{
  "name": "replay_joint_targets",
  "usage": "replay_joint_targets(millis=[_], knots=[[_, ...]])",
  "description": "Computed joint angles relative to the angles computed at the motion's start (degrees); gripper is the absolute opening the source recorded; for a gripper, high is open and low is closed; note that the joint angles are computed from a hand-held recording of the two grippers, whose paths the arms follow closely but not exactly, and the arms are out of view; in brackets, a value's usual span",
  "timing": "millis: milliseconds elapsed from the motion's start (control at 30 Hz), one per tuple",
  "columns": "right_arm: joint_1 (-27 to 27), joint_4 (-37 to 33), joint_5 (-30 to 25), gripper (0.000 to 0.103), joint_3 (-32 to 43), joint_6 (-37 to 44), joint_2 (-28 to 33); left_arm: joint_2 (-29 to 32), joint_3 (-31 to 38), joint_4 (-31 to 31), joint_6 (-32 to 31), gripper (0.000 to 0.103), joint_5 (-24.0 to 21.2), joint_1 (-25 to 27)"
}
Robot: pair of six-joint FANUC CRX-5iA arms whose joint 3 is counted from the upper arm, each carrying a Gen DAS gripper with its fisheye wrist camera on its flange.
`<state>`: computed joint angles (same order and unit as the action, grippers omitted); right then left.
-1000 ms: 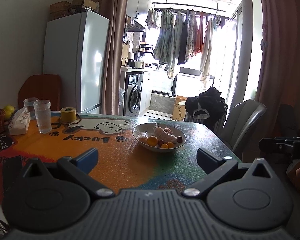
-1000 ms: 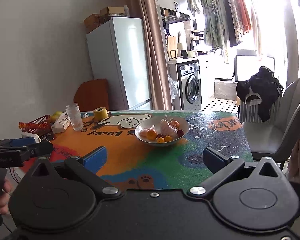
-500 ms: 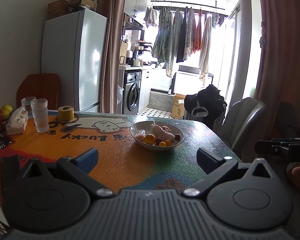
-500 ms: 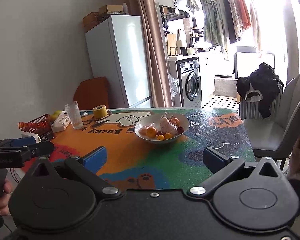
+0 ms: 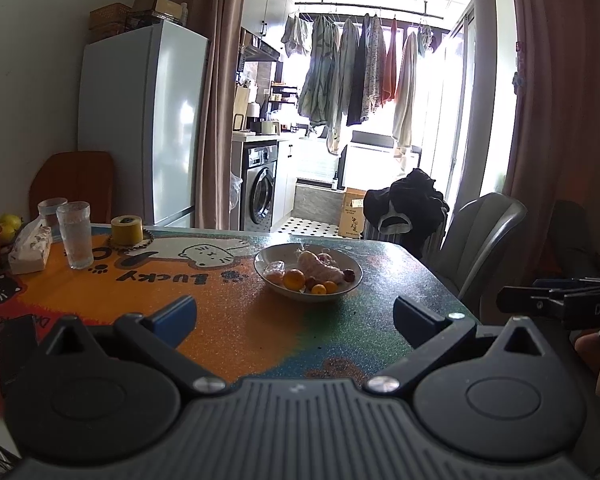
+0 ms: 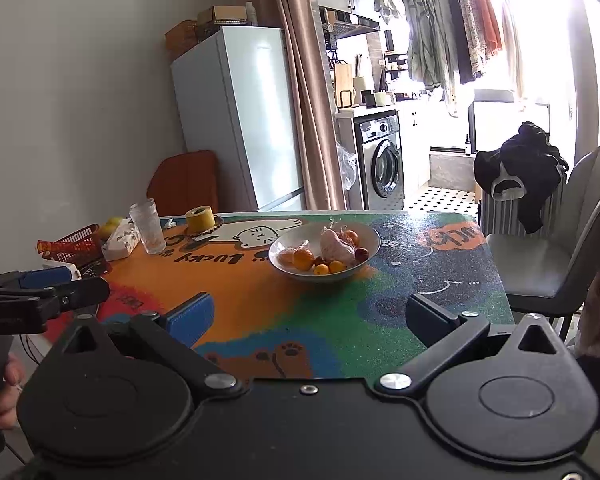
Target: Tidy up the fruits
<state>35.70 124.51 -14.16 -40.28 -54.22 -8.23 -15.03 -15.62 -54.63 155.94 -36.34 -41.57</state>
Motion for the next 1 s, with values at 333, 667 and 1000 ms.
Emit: replay_joint_targets(millis=[333, 667, 1000], knots=[[0.90, -2.40, -0.50, 0.103, -0.26, 2.09, 0.02, 0.09, -0.07, 0.35, -0.18, 0.103, 0.21, 0.26], [-1.35, 3.46, 1.66, 0.103, 0.00, -2.92, -0.82, 0.25, -0.10, 0.86, -0.94, 0.103, 0.79, 0.41], [-2.36, 6.39, 2.41, 0.103, 0.22, -4.80, -1.09, 0.31, 0.10, 0.59, -0.83, 0.103, 0.61, 0.01]])
